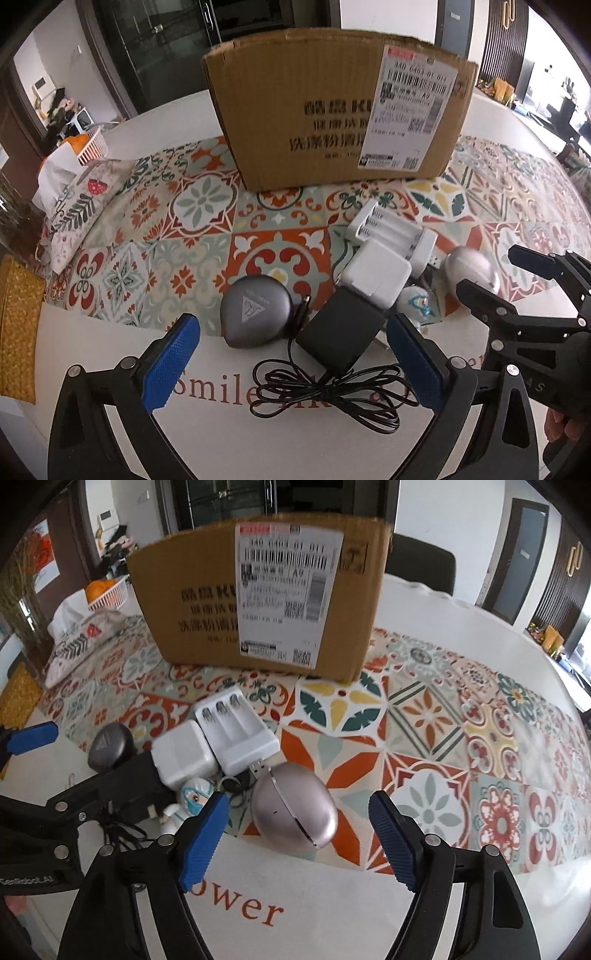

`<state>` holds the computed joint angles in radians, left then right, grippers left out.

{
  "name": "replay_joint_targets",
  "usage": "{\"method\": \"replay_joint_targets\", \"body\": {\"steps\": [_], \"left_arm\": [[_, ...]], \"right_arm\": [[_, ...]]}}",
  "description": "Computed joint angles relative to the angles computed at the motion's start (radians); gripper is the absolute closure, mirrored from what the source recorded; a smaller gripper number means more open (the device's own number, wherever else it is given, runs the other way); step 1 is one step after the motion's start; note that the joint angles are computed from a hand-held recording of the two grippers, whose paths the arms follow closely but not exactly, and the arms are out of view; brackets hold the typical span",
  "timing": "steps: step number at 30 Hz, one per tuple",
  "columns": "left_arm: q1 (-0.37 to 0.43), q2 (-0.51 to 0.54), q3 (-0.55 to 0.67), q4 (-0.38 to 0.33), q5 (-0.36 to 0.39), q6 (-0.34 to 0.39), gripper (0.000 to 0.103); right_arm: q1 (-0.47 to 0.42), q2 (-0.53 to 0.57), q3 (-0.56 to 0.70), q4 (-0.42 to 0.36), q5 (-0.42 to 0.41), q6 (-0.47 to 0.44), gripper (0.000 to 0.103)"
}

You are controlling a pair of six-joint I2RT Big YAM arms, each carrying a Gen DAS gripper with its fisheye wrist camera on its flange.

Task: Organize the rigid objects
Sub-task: 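Close the right tool around the silver egg-shaped speaker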

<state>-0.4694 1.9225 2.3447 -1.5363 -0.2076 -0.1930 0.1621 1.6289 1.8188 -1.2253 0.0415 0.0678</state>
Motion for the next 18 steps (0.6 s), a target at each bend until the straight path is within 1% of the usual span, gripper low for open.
{"method": "replay_joint_targets", "body": {"steps": [4,5,7,10,12,16,18], "left_arm": [[0.001,0.013,0.003,-0.013,-0.005,-0.015,0.000],[0.002,0.016,0.004,-0.016,-0.006,-0.020,0.000],[0.002,0.021,0.006,-0.022,-0.007,-0.024,0.000],[0.004,0.020,-0.003,-0.020,-0.010,-0.024,0.000],[0.006,0.018,-0.008,-0.017,-0.004,-0.028,0.000],[0.009,0.017,-0.013,-0.013,0.001,-0.028,0.000],[0.012,0.014,-0.014,-0.010,0.015,-0.032,0.001]], "right_arm": [[-0.006,0.024,-0.001,-0.003,-0.015,-0.004,0.031],[-0.006,0.032,0.003,-0.008,-0.015,-0.003,0.034],[-0.011,0.046,0.007,-0.014,-0.034,-0.001,0.036],[-0.008,0.052,0.005,-0.008,-0.030,-0.009,0.038],[-0.004,0.053,0.005,-0.006,-0.021,-0.016,0.045],[-0.001,0.044,-0.010,0.008,-0.008,-0.002,0.046],[0.000,0.044,-0.008,0.001,-0.005,0.013,0.046]]}}
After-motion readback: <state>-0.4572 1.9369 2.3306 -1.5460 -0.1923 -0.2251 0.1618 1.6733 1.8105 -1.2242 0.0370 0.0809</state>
